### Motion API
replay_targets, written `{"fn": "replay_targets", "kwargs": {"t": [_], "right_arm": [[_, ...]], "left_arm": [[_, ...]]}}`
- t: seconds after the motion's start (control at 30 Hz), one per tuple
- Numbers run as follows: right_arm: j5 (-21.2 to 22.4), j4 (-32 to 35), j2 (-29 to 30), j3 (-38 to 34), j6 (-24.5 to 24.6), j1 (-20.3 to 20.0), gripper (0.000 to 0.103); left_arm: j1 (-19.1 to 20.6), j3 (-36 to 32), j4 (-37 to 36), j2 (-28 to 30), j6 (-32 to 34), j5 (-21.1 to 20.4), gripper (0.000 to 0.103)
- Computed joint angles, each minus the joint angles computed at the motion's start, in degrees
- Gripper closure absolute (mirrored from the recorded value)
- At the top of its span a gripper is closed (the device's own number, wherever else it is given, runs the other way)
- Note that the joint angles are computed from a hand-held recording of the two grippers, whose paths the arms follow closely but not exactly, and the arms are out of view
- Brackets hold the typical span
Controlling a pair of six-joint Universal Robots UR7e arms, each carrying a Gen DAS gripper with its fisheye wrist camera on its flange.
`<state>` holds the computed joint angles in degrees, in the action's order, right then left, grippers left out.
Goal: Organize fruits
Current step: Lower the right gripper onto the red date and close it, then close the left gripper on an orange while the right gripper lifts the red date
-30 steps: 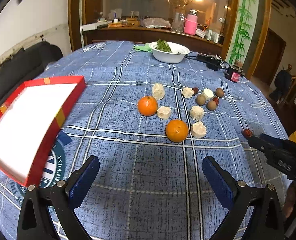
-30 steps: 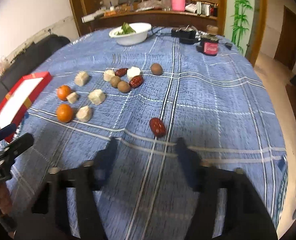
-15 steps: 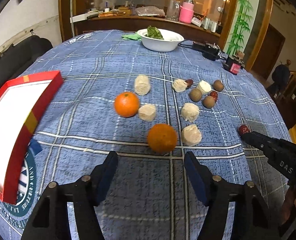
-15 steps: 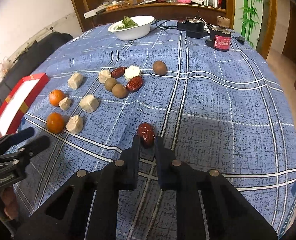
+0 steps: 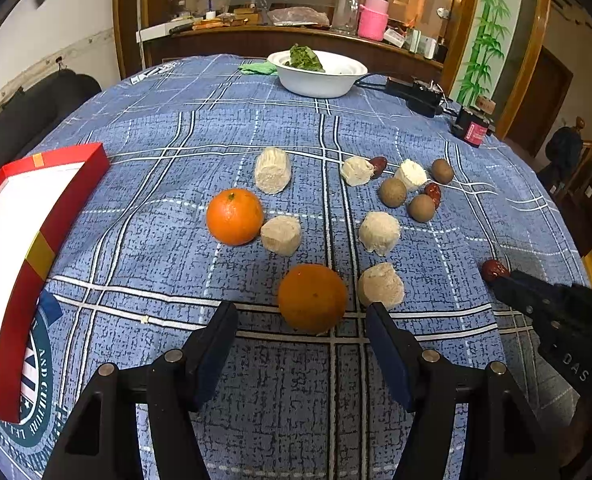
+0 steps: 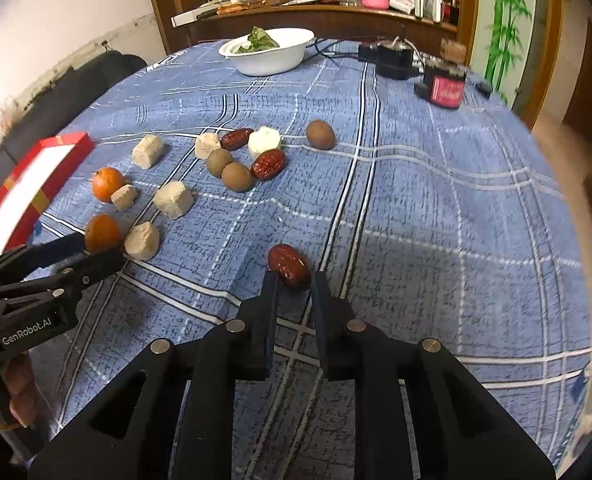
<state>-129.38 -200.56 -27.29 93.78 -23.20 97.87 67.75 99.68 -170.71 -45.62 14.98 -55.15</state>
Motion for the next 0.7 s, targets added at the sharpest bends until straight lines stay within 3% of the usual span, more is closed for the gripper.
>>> {"fn": "replay_targets", "kwargs": {"t": [0.1, 0.23, 0.43, 0.53, 0.67, 0.7], "right_arm": [[-2.87, 1.93, 1.17, -2.63, -2.25, 0.59, 0.087], [-4.42, 5.21, 2.59, -5.93, -4.41, 0.76, 0.078], [-3.22, 4.24, 1.85, -5.41, -6.18, 0.62, 0.075], [-3.31, 5.09, 2.44, -6.76, -7.91, 0.64, 0.066], [0.59, 7.10, 1.36, -5.81, -4.82, -0.53, 0.069], [1.11, 6.97, 1.10, -5.49, -4.43, -0.67, 0.072]], "left_arm": [[0.16, -0.11, -0.05, 0.04, 0.30, -0.57, 0.034], [0.27, -0.36, -0.27, 0.36, 1.22, -1.20, 0.025], [0.31, -0.68, -0.61, 0.75, 1.42, -1.53, 0.023], [0.39, -0.67, -0.53, 0.72, 1.39, -1.83, 0.023], [0.14, -1.18, -0.80, 1.36, 1.86, -1.16, 0.024], [0.23, -1.23, -0.83, 1.29, 2.05, -1.77, 0.037]]}}
